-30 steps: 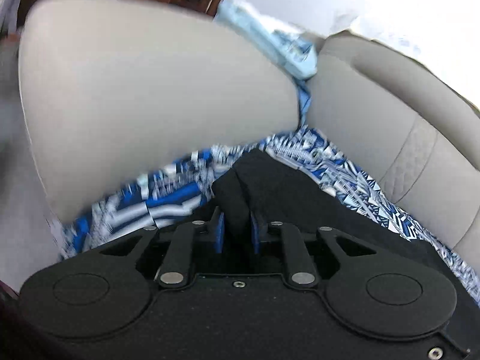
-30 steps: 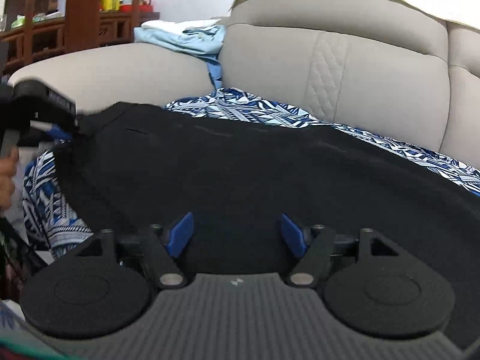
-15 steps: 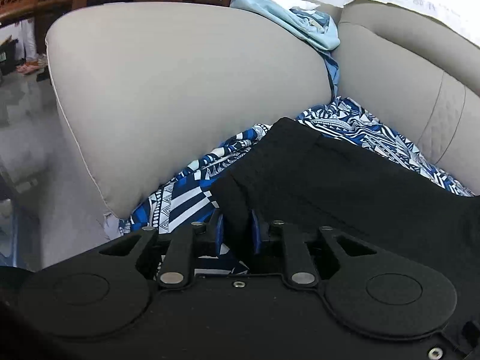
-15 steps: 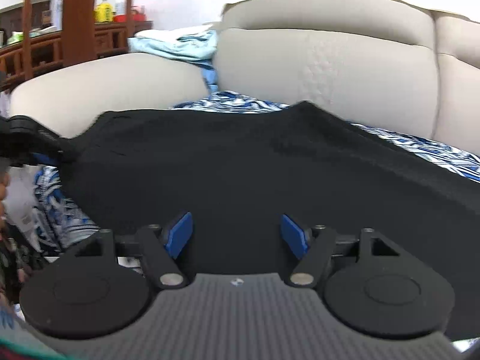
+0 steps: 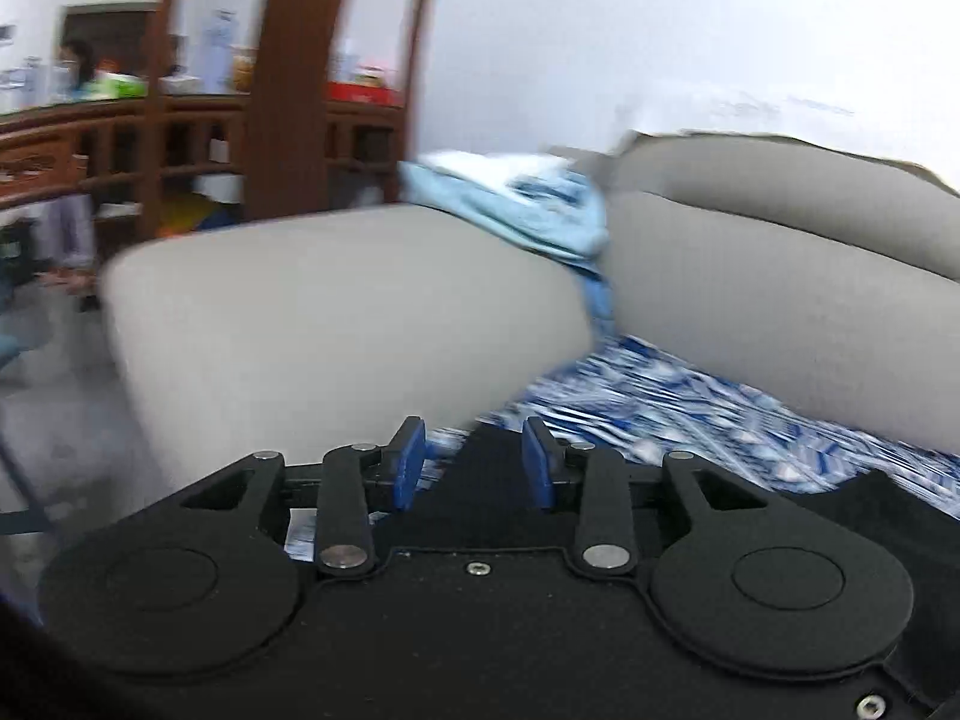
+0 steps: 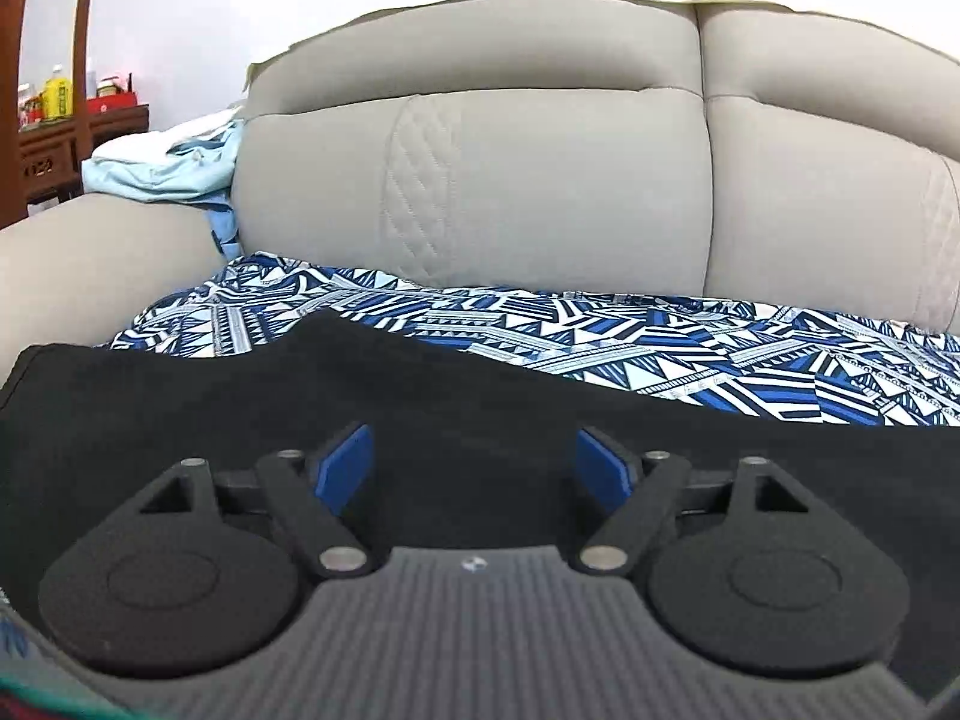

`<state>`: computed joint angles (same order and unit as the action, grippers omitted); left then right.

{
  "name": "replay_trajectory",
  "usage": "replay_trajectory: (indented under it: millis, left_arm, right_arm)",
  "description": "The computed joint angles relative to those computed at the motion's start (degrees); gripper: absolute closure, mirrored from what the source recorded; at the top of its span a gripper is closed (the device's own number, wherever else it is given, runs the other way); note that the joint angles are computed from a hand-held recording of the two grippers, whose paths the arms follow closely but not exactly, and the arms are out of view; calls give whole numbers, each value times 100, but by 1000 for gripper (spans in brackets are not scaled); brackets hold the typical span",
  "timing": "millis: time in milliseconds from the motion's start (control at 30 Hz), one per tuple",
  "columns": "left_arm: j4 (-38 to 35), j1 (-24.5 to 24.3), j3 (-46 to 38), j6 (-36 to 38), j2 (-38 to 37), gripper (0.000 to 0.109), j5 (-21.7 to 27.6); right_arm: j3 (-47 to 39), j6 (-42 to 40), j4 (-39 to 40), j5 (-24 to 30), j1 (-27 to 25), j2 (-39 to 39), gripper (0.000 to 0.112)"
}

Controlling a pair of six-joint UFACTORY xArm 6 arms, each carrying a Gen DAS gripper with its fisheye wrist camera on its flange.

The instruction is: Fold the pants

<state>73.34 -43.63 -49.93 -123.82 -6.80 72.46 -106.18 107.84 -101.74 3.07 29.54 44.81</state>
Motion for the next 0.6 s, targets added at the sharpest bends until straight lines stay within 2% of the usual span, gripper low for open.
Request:
replay_trajectory:
  millis: [67, 167, 200, 267, 367, 467, 533, 600]
  left_arm:
    - [145, 227, -140, 250, 128, 76, -757]
    - [447, 596, -717, 792, 753, 76, -2017]
    - [534, 699, -982, 976, 1013, 76, -2392]
    - [635, 938, -1689, 1392, 1719, 81, -3274]
    - [262, 1130, -2977, 2234, 2924, 86, -4067]
    - [-324, 1135, -4157, 3194, 3925, 87, -4103]
    - [-932, 1170, -4874, 3925, 4505, 87, -3960]
    - [-1051, 1202, -5283, 4065, 4842, 86, -3811]
  right_arm:
    - [12, -329, 213, -98, -91, 66, 27]
    - [191, -766, 480, -153, -242, 58, 27]
    - [255, -734, 419, -160, -288, 35, 27]
    - [338, -70, -318, -185, -419, -46, 28]
    - [495, 244, -631, -204, -628, -191, 28]
    - [697, -1, -243, -164, -938, -301, 28]
    - [830, -484, 432, -202, -1218, -338, 32]
    - [930, -803, 898, -102, -1432, -389, 35]
